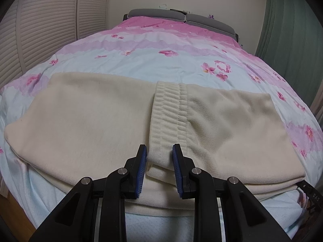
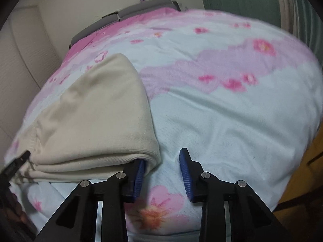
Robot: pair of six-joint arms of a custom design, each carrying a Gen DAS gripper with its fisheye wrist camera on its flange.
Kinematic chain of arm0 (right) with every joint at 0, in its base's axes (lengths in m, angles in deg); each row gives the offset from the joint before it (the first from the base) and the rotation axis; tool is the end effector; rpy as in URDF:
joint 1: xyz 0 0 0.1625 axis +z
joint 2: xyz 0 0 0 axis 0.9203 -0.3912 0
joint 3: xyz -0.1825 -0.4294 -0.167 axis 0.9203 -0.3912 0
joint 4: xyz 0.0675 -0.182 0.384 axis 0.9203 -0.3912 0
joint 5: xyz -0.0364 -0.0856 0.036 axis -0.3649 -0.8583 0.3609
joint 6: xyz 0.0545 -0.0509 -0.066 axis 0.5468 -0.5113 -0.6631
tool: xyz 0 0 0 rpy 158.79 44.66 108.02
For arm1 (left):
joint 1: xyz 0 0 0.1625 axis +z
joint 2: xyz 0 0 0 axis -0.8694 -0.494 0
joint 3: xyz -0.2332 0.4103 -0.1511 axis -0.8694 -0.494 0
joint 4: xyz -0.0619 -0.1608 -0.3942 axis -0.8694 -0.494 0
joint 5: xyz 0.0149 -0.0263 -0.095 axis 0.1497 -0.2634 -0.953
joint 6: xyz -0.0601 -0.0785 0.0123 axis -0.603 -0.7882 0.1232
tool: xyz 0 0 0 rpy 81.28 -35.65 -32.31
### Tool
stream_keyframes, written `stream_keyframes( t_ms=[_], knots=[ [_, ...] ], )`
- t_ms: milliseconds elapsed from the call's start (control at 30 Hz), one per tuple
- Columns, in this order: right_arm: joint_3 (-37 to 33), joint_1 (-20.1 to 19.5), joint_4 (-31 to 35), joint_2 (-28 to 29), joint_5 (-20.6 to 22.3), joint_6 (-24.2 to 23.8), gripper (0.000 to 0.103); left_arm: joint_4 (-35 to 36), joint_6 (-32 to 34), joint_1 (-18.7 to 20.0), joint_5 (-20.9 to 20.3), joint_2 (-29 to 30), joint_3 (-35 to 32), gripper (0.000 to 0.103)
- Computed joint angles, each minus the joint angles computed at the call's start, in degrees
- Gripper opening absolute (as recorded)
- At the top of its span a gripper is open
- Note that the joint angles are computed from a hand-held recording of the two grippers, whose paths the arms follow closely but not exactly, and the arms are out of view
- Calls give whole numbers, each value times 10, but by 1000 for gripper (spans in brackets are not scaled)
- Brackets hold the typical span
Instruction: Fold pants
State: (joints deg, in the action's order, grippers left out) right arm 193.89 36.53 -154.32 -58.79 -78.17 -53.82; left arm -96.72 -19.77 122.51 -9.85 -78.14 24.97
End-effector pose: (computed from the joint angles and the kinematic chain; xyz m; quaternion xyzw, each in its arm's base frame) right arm 0.2363 -0.6482 0.1047 0.0455 -0.9031 0.3498 0.2448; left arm -0.0924 -0.6367 0.2955 0.0336 0.8396 -0.4144 0.3495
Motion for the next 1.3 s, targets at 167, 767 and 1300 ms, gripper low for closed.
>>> stream_keyframes(
  t_ms=[167,767,1300],
  knots=[
    [10,9,3,-7,1,-9,34,2,3,-1,-2,-7,2,25],
    [-85,108,-2,56,105,-142,51,-51,56,-27,85,-125,67,71],
    [-263,177,189,194,199,-193,52,15,-119,115,-46,-244,74,72]
  ],
)
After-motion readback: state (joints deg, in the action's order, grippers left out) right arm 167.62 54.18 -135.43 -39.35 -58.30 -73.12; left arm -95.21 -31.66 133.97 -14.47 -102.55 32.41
